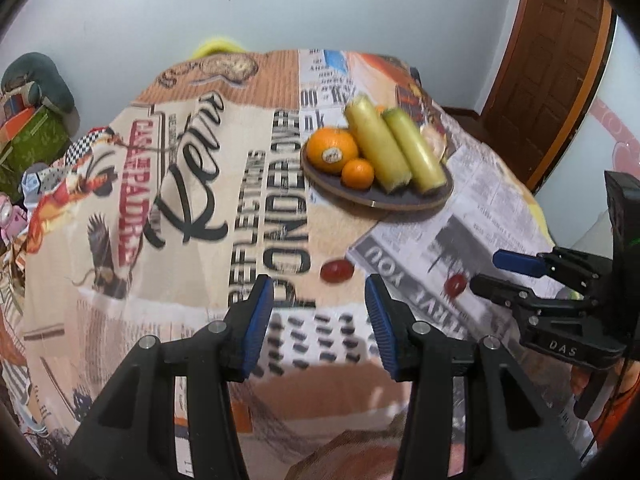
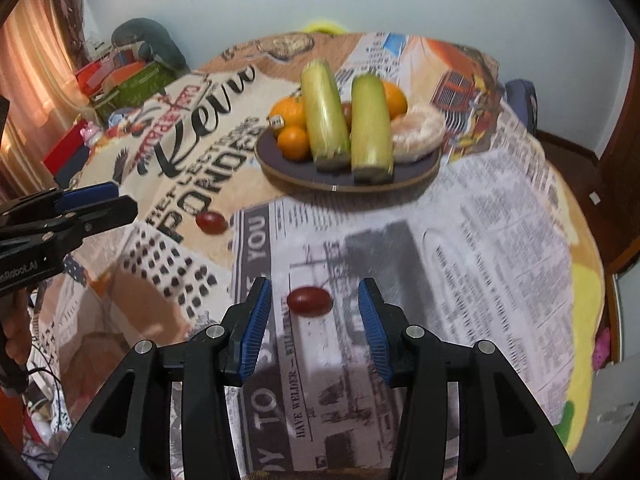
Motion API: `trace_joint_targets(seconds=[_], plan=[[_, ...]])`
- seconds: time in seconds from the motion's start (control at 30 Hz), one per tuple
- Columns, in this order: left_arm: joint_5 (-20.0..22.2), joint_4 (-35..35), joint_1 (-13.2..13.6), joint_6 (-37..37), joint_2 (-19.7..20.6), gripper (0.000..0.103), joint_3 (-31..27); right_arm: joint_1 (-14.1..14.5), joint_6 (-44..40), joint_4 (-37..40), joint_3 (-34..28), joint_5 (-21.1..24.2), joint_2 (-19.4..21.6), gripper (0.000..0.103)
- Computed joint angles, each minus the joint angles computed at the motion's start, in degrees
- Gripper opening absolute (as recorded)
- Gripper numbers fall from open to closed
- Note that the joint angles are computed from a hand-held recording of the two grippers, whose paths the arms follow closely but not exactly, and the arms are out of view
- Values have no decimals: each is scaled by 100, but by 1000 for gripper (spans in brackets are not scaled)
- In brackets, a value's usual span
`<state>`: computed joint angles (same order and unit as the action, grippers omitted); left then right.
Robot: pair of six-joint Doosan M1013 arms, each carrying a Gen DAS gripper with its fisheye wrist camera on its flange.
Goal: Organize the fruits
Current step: 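Move the right gripper to a red date while the left gripper approaches another date, then close the right gripper on one red date while the left gripper grasps the other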
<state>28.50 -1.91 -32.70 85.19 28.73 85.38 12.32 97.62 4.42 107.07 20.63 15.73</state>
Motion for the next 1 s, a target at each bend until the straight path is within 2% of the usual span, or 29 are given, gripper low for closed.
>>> trace_joint_targets(seconds=[0.1, 0.17, 0.3, 0.37, 0.47, 0.73, 1.0], plan=[[71, -83, 14, 57, 37, 47, 37, -18, -201, 291, -10, 77, 66, 42], [125, -173, 27, 107, 75, 47, 40, -59, -548, 753, -32, 174, 124, 42], [202, -333, 33, 169, 156, 47, 8, -72, -768, 1068, -52, 232, 193, 42], [227, -366, 32, 195, 189, 47, -12, -75, -883, 1207, -54, 227, 219, 32], [278, -437, 33, 252, 253, 47, -65, -62, -792, 1054, -29, 158, 209, 24], [408, -459, 21, 256, 449, 47, -318, -149, -1089, 1432, 58, -86, 149, 24], [496, -418, -20, 204, 657, 45, -627, -198, -647, 903, 92, -297, 56, 24]])
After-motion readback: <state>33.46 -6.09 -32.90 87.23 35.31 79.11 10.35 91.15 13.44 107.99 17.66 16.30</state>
